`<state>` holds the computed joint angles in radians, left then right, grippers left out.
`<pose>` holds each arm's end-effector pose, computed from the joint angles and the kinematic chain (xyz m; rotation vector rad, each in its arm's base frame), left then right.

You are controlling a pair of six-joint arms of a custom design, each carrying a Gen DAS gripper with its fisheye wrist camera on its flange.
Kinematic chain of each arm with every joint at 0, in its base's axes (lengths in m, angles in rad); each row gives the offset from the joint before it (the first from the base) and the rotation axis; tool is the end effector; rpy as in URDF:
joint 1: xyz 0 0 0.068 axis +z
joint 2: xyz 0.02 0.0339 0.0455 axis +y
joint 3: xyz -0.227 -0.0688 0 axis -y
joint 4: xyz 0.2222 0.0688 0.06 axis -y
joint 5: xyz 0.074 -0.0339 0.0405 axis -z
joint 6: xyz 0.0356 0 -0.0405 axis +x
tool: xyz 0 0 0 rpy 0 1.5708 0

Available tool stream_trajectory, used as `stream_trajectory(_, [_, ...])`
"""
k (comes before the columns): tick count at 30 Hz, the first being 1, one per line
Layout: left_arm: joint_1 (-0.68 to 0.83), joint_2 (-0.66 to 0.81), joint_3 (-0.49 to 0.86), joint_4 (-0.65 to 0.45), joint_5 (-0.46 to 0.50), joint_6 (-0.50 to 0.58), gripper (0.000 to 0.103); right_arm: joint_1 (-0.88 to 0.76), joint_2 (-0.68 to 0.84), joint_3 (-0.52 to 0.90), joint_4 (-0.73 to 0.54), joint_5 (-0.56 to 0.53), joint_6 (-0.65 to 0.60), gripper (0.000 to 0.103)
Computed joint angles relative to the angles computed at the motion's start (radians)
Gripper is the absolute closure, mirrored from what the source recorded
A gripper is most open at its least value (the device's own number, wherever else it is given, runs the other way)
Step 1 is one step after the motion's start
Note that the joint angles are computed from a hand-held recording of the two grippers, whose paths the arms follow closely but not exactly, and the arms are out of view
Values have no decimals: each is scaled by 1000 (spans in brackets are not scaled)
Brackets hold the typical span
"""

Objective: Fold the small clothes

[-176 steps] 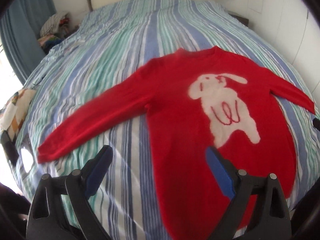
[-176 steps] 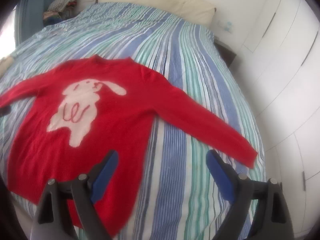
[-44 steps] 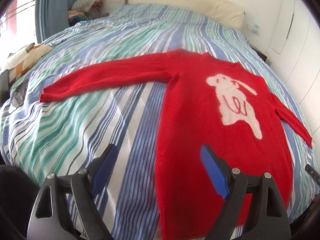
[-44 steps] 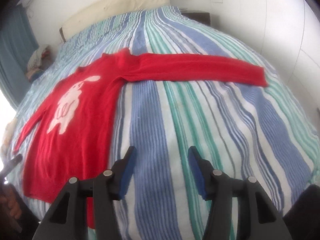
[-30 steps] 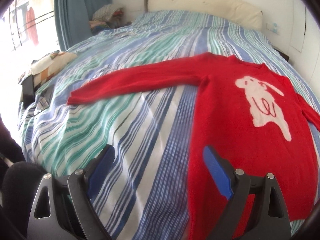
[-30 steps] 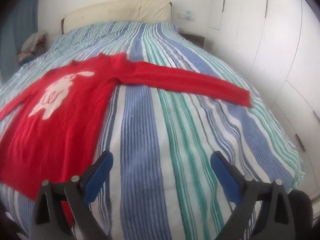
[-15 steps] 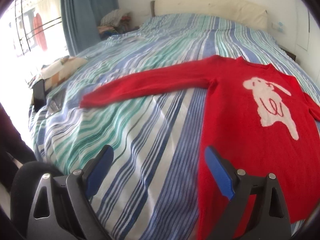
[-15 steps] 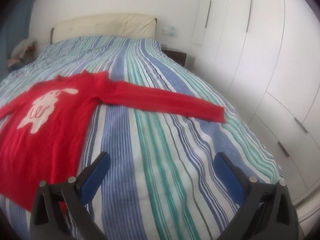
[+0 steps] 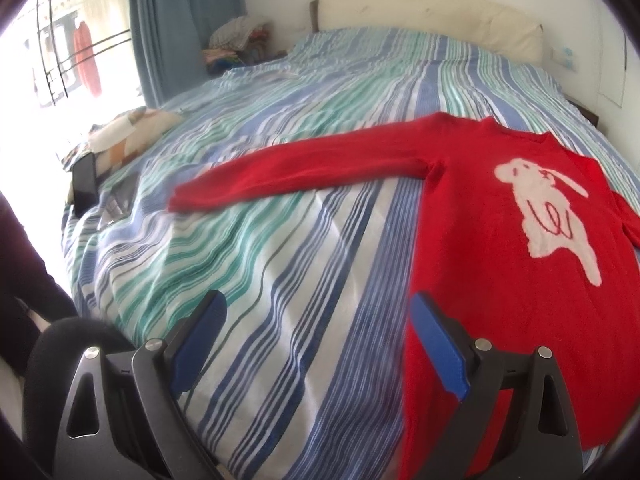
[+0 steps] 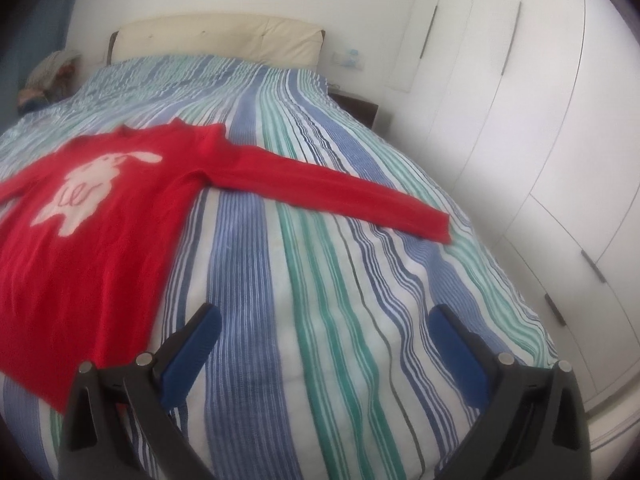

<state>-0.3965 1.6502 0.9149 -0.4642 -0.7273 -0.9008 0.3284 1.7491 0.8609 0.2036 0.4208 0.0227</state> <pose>0.2670 -0.0861 0.1415 -0.7588 2.2631 0.4519 0.3166 0.0925 0.1350 -0.1140 2.1969 -0.2788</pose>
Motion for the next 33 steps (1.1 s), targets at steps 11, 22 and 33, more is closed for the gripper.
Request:
stream_trajectory(11, [-22, -81, 106, -112, 67, 20, 11, -18, 41, 105, -136, -56, 13, 1])
stream_trajectory(22, [-260, 242, 1077, -510, 66, 300, 4, 104, 305, 990, -767, -119, 89, 1])
stream_trajectory(33, [-12, 70, 402, -280, 240, 171, 2, 29, 241, 707, -602, -192, 92, 1])
